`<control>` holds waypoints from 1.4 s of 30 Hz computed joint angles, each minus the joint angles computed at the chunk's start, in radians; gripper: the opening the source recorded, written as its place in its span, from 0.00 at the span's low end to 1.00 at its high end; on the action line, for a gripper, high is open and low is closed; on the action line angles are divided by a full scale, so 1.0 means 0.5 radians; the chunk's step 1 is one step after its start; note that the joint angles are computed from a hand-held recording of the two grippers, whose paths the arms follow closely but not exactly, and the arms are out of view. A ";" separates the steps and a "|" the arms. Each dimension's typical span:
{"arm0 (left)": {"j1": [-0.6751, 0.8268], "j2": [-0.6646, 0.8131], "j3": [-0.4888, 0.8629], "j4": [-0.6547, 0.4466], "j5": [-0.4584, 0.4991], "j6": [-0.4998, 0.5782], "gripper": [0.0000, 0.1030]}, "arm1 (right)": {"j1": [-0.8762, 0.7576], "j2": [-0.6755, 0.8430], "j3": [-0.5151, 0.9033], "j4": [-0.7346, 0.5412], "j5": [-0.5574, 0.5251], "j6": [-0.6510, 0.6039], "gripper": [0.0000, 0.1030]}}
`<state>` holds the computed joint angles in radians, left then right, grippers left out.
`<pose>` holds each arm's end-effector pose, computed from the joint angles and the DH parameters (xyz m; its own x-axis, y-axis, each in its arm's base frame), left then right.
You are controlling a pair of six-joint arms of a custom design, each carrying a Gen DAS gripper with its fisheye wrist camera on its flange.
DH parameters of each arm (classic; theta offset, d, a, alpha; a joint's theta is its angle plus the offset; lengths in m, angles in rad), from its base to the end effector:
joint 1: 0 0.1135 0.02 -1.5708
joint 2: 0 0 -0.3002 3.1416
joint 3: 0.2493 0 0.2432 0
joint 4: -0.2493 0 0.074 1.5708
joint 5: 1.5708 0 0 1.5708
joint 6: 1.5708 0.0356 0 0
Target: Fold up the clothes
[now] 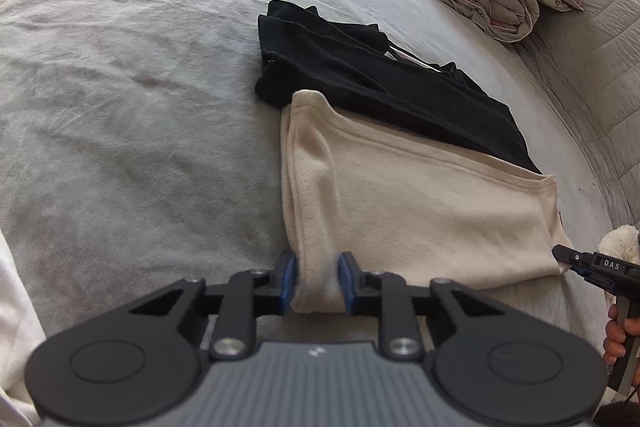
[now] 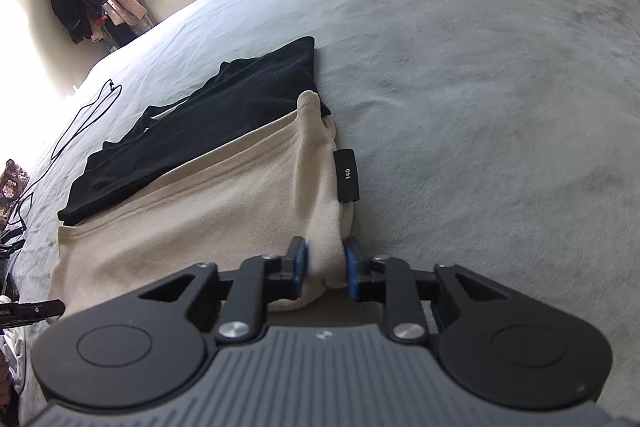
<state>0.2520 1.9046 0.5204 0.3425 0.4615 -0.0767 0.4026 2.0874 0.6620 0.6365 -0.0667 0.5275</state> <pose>0.2698 0.0531 0.0853 -0.8331 -0.2853 -0.4738 -0.0696 0.9039 -0.4220 0.3109 0.1350 0.0723 -0.7826 0.2126 -0.5850 -0.0465 0.9173 0.3956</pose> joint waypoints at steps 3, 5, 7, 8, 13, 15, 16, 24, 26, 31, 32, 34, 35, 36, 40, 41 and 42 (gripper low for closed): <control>0.036 -0.020 -0.005 -0.011 0.045 -0.033 0.09 | -0.029 -0.046 -0.038 0.025 -0.035 0.083 0.17; 0.070 -0.070 -0.027 -0.027 0.091 -0.032 0.08 | -0.066 -0.089 -0.077 0.062 -0.088 0.136 0.16; 0.113 -0.142 -0.058 -0.050 0.151 -0.008 0.08 | -0.106 -0.144 -0.113 0.079 -0.151 0.153 0.15; 0.148 -0.175 -0.070 -0.074 0.205 0.010 0.08 | -0.122 -0.174 -0.126 0.072 -0.176 0.148 0.15; 0.159 -0.100 -0.054 -0.083 0.224 0.017 0.09 | -0.105 -0.179 -0.080 -0.026 -0.175 0.120 0.15; 0.129 -0.066 -0.062 -0.050 0.192 0.029 0.09 | -0.082 -0.157 -0.052 -0.060 -0.152 0.105 0.16; 0.120 -0.060 -0.065 -0.037 0.179 0.039 0.09 | -0.067 -0.145 -0.039 -0.075 -0.134 0.093 0.16; 0.133 -0.004 -0.059 -0.001 0.189 0.072 0.10 | -0.071 -0.084 -0.015 -0.096 -0.113 0.076 0.17; 0.135 0.001 -0.062 0.007 0.190 0.074 0.10 | -0.069 -0.081 -0.019 -0.095 -0.108 0.070 0.17; 0.141 0.007 -0.064 0.015 0.198 0.070 0.11 | -0.068 -0.074 -0.011 -0.097 -0.107 0.072 0.17; 0.141 0.008 -0.065 0.017 0.199 0.070 0.11 | -0.068 -0.073 -0.010 -0.097 -0.107 0.072 0.17; 0.141 0.009 -0.067 0.020 0.199 0.069 0.12 | -0.066 -0.072 -0.008 -0.100 -0.104 0.072 0.17; 0.141 0.010 -0.068 0.022 0.199 0.069 0.12 | -0.064 -0.071 -0.006 -0.101 -0.102 0.072 0.17; 0.141 0.011 -0.067 0.021 0.200 0.069 0.12 | -0.063 -0.069 -0.007 -0.099 -0.100 0.072 0.17; 0.146 0.016 -0.061 0.016 0.208 0.073 0.12 | -0.061 -0.057 -0.004 -0.095 -0.097 0.075 0.18; 0.148 0.017 -0.060 0.015 0.210 0.074 0.12 | -0.059 -0.054 -0.002 -0.094 -0.096 0.077 0.18; 0.149 0.019 -0.059 0.014 0.212 0.075 0.12 | -0.059 -0.053 -0.002 -0.093 -0.095 0.076 0.18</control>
